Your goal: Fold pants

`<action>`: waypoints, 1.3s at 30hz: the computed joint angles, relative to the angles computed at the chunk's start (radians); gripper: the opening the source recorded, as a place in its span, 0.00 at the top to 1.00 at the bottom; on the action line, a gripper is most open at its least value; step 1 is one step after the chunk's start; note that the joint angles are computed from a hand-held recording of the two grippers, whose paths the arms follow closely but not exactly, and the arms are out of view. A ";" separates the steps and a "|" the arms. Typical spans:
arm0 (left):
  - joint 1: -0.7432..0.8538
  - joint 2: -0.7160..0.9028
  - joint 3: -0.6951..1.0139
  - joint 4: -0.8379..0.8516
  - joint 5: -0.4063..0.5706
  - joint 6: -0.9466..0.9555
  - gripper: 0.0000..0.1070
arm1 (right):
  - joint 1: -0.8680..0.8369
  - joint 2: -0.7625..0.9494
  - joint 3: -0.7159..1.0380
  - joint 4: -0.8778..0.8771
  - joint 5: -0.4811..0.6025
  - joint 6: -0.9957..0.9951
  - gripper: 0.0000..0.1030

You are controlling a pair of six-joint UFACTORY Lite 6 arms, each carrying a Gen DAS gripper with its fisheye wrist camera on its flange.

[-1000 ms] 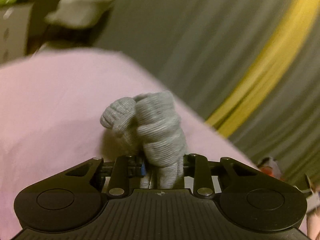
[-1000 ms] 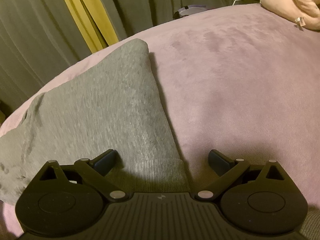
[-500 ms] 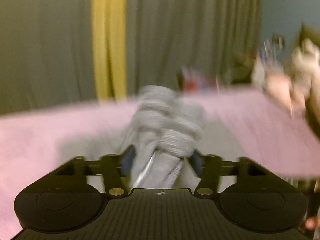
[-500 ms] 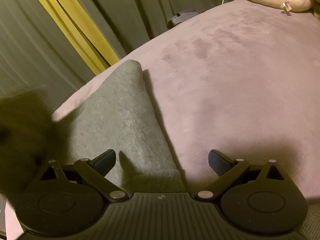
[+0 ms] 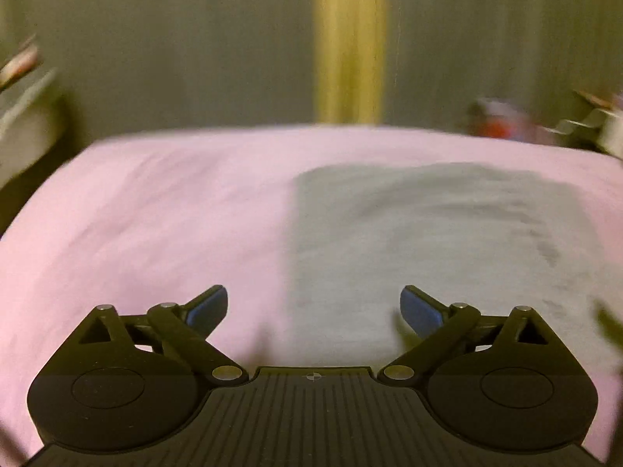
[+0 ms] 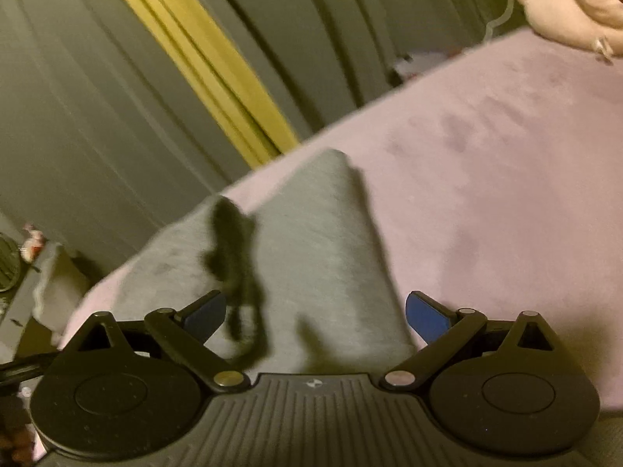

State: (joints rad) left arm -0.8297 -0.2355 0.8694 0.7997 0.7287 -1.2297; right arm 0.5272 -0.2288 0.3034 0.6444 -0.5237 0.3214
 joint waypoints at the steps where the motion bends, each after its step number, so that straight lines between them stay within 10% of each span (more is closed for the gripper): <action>1: 0.042 0.014 -0.001 -0.024 -0.012 -0.011 0.08 | 0.018 0.001 0.006 -0.015 -0.009 0.011 0.04; 5: 0.224 -0.011 -0.055 -0.230 -0.149 0.105 0.08 | 0.046 0.092 0.092 -0.067 0.023 -0.003 0.04; 28: 0.312 -0.074 -0.142 -0.359 -0.195 0.261 0.08 | -0.188 0.544 0.509 -1.064 0.072 0.980 0.04; 34: 0.301 -0.069 -0.135 -0.343 -0.165 0.242 0.08 | -0.142 0.594 0.575 -1.032 0.132 0.904 0.38; 39: 0.303 -0.051 -0.128 -0.336 -0.166 0.232 0.08 | -0.169 0.612 0.566 -1.107 0.043 1.007 0.14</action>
State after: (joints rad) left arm -0.5268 -0.2861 0.7410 0.4640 0.5627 -0.9978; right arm 0.3585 0.3828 0.8697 -0.4622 -0.4811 1.3286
